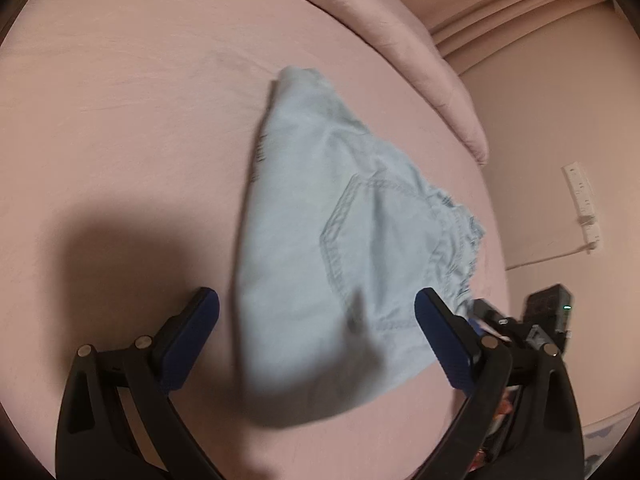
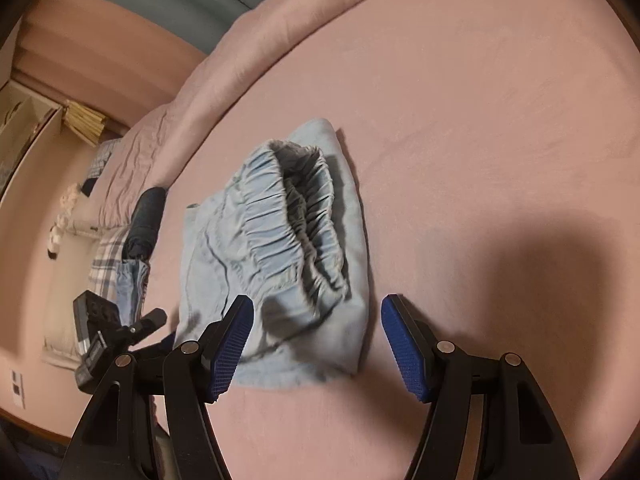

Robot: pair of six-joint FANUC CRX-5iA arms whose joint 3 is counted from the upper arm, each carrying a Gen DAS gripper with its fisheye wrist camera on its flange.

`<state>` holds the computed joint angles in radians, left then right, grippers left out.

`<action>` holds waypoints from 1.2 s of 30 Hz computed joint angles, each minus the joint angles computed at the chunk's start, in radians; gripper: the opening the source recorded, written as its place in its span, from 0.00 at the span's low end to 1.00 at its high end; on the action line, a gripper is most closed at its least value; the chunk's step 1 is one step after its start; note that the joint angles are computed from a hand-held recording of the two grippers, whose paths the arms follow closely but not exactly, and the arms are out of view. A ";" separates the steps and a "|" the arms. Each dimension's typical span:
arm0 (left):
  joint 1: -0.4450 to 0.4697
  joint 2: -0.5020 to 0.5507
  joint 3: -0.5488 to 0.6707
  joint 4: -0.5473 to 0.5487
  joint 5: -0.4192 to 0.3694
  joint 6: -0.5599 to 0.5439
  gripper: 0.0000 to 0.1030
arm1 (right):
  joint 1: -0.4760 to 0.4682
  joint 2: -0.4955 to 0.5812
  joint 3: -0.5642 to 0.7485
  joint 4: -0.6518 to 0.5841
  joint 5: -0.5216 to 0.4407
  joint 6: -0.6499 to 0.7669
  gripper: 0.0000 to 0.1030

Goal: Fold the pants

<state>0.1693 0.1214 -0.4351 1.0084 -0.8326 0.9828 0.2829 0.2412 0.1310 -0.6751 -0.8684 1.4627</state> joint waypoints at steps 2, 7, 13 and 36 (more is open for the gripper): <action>-0.009 0.022 0.008 0.038 -0.007 -0.014 0.90 | -0.005 0.023 0.024 -0.021 -0.014 0.021 0.65; -0.013 0.042 0.018 0.061 -0.011 -0.011 0.66 | -0.028 0.085 0.098 -0.088 -0.049 0.071 0.66; 0.000 0.049 0.038 0.001 -0.019 0.074 0.31 | -0.020 0.099 0.116 -0.101 -0.038 0.126 0.63; 0.011 -0.057 0.146 -0.252 0.146 0.075 0.12 | 0.158 0.043 0.162 0.131 0.209 0.173 0.38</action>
<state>0.1803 0.0641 -0.2891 0.7565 -0.6861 1.0574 0.4408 0.2846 0.2929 -0.5446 -0.6597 1.6357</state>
